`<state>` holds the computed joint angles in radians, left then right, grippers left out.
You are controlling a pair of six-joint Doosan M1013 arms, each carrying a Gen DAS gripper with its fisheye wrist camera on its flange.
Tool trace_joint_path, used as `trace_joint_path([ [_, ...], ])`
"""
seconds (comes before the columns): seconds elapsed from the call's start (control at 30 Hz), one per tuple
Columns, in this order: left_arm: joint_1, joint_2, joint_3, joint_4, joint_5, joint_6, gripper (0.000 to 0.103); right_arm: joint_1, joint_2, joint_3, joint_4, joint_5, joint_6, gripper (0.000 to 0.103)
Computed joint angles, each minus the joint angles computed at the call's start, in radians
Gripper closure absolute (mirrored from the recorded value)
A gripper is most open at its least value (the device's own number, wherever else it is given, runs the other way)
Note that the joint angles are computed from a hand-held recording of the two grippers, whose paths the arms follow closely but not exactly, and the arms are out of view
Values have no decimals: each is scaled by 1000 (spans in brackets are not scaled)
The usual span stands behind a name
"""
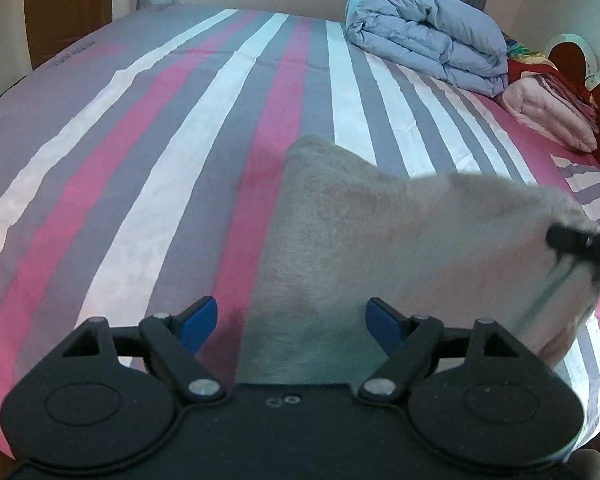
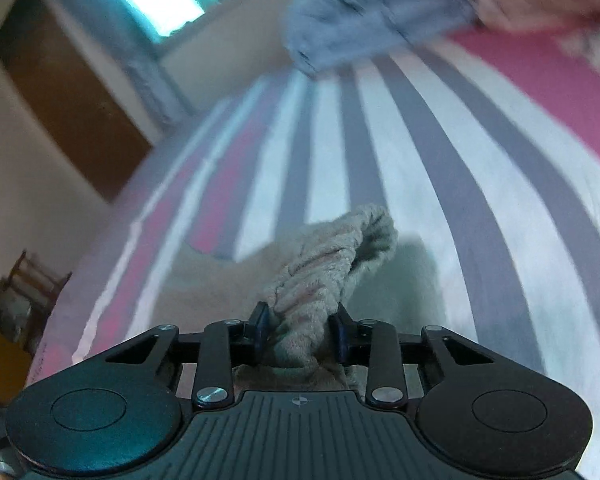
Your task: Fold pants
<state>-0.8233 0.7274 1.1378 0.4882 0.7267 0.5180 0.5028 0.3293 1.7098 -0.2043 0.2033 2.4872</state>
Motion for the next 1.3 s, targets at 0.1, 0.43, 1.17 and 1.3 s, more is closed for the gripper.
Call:
trace_joint_path([
  [0.1, 1, 0, 4, -7, -6, 3, 26, -7, -3, -10, -72, 19, 30, 71],
  [0.43, 17, 6, 16, -80, 3, 30, 28, -25, 13, 47, -9, 115, 39, 11],
  [1.17, 70, 93, -78, -358, -57, 235, 61, -118, 58, 56, 965, 166, -826, 41],
  [1.3, 63, 82, -63, -321, -60, 242, 57, -107, 52, 62, 886, 145, -786, 41],
])
